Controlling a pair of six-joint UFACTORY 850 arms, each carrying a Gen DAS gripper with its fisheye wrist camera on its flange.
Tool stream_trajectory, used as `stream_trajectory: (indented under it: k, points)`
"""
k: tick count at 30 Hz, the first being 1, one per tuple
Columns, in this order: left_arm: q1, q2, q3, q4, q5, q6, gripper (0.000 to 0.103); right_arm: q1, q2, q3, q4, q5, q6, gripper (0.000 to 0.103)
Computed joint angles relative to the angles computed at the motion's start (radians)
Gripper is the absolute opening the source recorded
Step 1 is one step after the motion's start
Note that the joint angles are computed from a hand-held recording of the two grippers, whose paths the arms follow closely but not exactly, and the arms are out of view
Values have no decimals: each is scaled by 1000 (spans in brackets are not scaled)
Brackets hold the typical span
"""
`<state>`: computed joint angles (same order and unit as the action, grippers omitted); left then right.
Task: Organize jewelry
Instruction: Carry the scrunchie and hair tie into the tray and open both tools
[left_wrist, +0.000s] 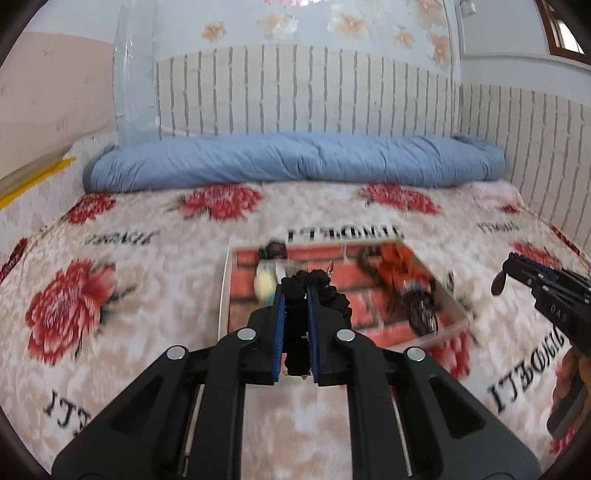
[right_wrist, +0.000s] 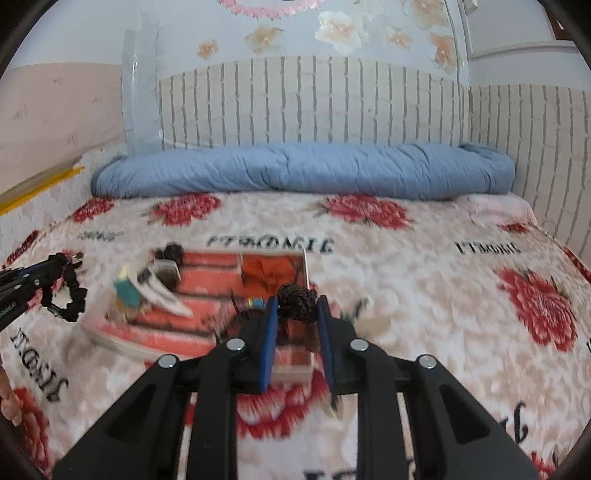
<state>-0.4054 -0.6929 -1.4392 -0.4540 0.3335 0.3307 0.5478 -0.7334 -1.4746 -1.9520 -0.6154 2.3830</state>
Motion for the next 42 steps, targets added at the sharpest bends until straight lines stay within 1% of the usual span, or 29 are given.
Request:
stream_trajectory:
  k: [3, 8, 12, 15, 18, 20, 24, 27, 29, 33, 36, 38, 40, 42]
  points:
    - [9, -25, -59, 21, -11, -30, 10, -10, -21, -48, -24, 19, 17, 22]
    - [14, -75, -143, 6, -23, -27, 10, -16, -80, -133, -37, 35, 20, 22]
    - [14, -126, -205, -75, -35, 63, 10, -14, -136, -194, -20, 22, -19, 22]
    - [19, -165, -242, -103, -43, 86, 10, -20, -175, -231, -16, 36, -27, 21]
    - [24, -218, -297, -235, -56, 219, 10, -29, -215, -272, 7, 68, -62, 21]
    - [31, -247, -330, -278, -79, 264, 10, -34, -238, -300, 35, 90, -107, 21]
    - [43, -300, -387, -415, -118, 412, 10, -40, -272, -344, 90, 121, -175, 21]
    - [52, -333, -426, -525, -158, 509, 10, -43, -300, -382, 163, 136, -254, 21]
    - [58, -352, -449, -643, -179, 618, 10, -46, -320, -408, 230, 149, -320, 21]
    - [56, -376, -477, -826, -175, 804, 10, -52, -338, -431, 292, 169, -375, 21]
    - [55, -396, -503, -979, -165, 961, 10, -56, -360, -461, 370, 177, -458, 21]
    - [55, -406, -517, -1057, -163, 1041, 11, -56, -366, -469, 386, 177, -473, 21]
    - [54, -413, -526, -1088, -155, 1072, 11, -56, -368, -471, 387, 176, -474, 21]
    - [53, -415, -526, -1066, -146, 1052, 11, -56, -368, -471, 388, 176, -478, 21]
